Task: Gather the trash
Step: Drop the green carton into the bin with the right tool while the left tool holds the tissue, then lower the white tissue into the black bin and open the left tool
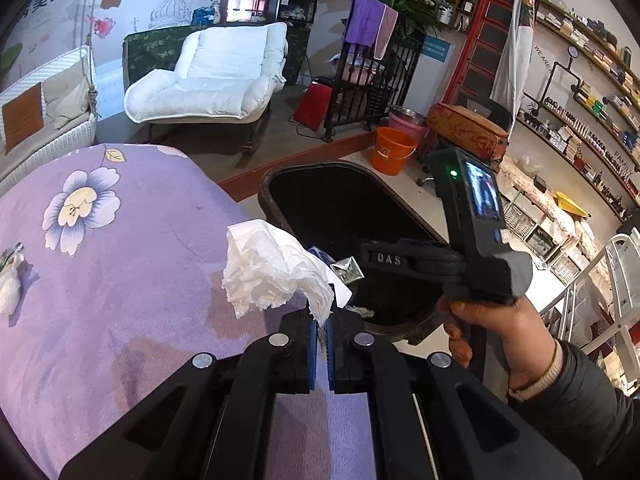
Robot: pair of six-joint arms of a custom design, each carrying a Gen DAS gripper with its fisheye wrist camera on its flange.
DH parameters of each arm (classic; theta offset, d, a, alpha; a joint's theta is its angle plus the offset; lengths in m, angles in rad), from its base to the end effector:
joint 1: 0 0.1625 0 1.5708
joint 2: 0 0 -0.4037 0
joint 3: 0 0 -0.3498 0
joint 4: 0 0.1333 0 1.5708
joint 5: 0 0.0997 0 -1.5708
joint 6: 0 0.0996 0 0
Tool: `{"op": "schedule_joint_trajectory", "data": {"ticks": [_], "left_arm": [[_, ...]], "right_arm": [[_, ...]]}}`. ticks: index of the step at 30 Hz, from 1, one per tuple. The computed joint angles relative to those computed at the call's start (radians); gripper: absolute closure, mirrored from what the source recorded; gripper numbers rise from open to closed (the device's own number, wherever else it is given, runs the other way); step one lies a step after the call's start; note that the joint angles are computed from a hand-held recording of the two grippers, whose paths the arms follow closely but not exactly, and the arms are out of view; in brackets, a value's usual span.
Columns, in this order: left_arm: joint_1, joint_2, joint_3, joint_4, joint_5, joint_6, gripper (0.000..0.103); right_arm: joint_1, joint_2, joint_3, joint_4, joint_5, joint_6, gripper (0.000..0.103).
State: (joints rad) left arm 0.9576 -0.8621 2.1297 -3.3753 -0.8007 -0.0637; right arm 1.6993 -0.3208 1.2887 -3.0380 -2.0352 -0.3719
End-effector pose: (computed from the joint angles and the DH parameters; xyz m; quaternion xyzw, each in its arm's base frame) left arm -0.1159 -0.5169 0.1247 0.1465 0.8871 -0.3521 0.2600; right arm 0.1792 -0.6944 -0.0288 0.1784 -0.9277 0.2116 0.2505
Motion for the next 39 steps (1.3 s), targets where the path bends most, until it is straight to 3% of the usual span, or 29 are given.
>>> {"op": "schedule_joint_trajectory", "data": {"ticks": [13,21,32,34,36,39], "left_arm": [[0.033,0.087,-0.152,0.09,-0.059,0.053,0.098],[0.06,0.149,-0.256,0.171,-0.082,0.077,0.098],[0.085,0.212,-0.384,0.316,-0.115,0.051,0.098],[0.089,0.224,-0.41,0.349,-0.112,0.052,0.088],[0.092,0.229,-0.42,0.362,-0.113,0.059,0.053],[0.092,0.24,-0.422,0.327,-0.112,0.092,0.031]], "right_arm": [[-0.029,-0.184,0.309,-0.257,0.097,0.017,0.033],[-0.038,-0.231,0.412,-0.419,0.082,-0.011,0.032],[-0.066,-0.273,0.478,-0.515,0.071,0.002,0.028],[-0.07,-0.274,0.483,-0.522,0.066,0.007,0.027],[-0.074,-0.276,0.487,-0.529,0.063,0.013,0.026],[-0.081,-0.285,0.502,-0.547,0.059,0.02,0.024]]}}
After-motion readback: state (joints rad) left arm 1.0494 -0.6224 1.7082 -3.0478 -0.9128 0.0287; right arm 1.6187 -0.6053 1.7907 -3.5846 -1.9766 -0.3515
